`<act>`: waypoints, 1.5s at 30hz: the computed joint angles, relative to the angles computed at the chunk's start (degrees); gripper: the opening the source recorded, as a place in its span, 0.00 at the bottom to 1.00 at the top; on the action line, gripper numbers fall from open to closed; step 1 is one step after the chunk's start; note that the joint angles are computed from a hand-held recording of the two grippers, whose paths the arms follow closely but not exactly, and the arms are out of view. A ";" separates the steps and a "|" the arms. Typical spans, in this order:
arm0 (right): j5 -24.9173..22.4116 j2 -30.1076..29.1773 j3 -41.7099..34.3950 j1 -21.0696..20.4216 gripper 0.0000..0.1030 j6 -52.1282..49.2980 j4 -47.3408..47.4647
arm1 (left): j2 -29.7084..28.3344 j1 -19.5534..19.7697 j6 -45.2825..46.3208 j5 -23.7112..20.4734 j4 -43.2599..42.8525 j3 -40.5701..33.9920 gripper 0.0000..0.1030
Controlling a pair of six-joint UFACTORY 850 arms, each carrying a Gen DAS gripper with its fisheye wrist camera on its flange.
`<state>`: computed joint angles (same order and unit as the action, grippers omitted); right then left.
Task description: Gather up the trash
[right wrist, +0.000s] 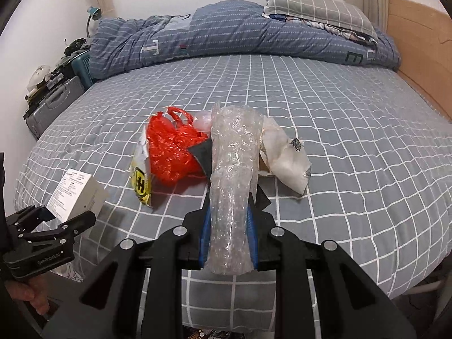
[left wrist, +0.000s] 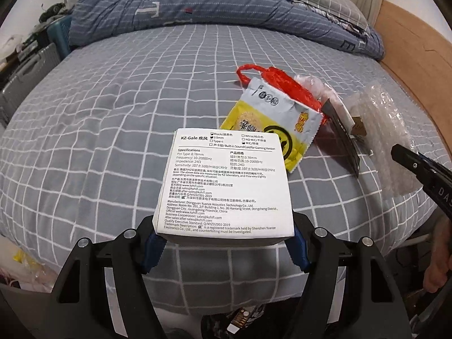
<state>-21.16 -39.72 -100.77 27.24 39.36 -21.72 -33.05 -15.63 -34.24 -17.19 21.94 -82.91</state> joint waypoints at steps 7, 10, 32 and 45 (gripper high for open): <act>-0.19 1.09 1.24 1.21 0.20 4.49 -4.73 | 2.87 -0.27 -2.93 1.74 2.25 3.30 0.67; -0.17 1.80 2.11 1.69 0.20 6.79 -7.07 | 4.00 -0.47 -6.08 2.20 5.23 4.54 0.67; 0.91 7.54 10.34 4.44 0.20 14.75 -14.32 | 8.74 -2.73 -14.45 3.69 8.14 11.45 0.67; 1.41 10.93 15.90 6.77 0.20 19.29 -18.28 | 12.52 -4.10 -18.73 4.32 10.55 17.15 0.67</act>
